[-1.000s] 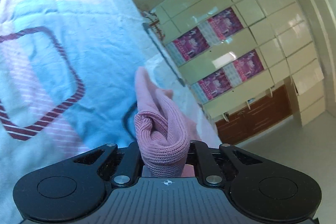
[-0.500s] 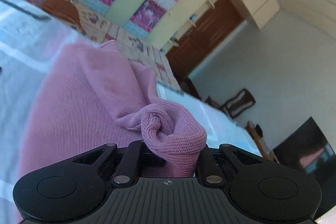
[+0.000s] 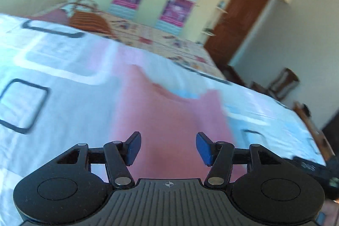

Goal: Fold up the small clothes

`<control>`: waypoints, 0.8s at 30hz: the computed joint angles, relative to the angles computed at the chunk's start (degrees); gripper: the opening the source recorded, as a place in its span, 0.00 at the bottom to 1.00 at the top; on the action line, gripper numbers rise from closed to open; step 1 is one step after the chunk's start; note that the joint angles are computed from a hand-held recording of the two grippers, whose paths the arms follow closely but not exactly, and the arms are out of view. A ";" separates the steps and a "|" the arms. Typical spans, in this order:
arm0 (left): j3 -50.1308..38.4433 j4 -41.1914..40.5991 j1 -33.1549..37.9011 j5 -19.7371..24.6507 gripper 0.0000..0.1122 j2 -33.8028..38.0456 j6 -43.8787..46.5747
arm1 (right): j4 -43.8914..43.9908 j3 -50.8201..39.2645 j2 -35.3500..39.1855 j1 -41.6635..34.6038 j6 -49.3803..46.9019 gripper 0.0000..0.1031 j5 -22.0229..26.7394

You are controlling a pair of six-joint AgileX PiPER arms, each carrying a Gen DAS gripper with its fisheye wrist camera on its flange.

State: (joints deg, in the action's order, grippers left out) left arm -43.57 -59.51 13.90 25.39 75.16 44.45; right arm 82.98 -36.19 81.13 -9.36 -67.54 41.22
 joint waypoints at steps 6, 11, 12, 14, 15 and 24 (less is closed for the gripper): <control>-1.82 -8.23 0.23 -3.94 0.50 13.70 6.89 | -4.20 -4.91 5.25 9.11 3.18 0.47 -7.21; 2.68 -25.27 1.12 -3.47 0.50 14.78 23.55 | -11.36 -7.63 7.13 12.95 7.59 0.38 -10.11; 2.84 -26.30 1.02 -3.53 0.50 14.94 25.03 | -12.62 -8.13 7.37 13.74 8.42 0.37 -10.79; 2.25 -24.63 1.44 -3.06 0.51 14.94 24.88 | -15.33 -9.73 8.51 15.45 10.16 0.32 -12.51; 1.99 -23.78 1.59 -2.88 0.51 14.80 24.99 | -18.43 -10.34 8.45 16.84 12.64 0.28 -14.10; -0.89 -21.39 5.71 5.82 0.51 16.41 26.34 | -40.18 -12.30 4.86 23.18 30.51 0.08 -20.32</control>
State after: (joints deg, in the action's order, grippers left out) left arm -44.46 -80.90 19.61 31.20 91.56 70.79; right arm 42.80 -48.49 85.99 13.82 -37.03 20.89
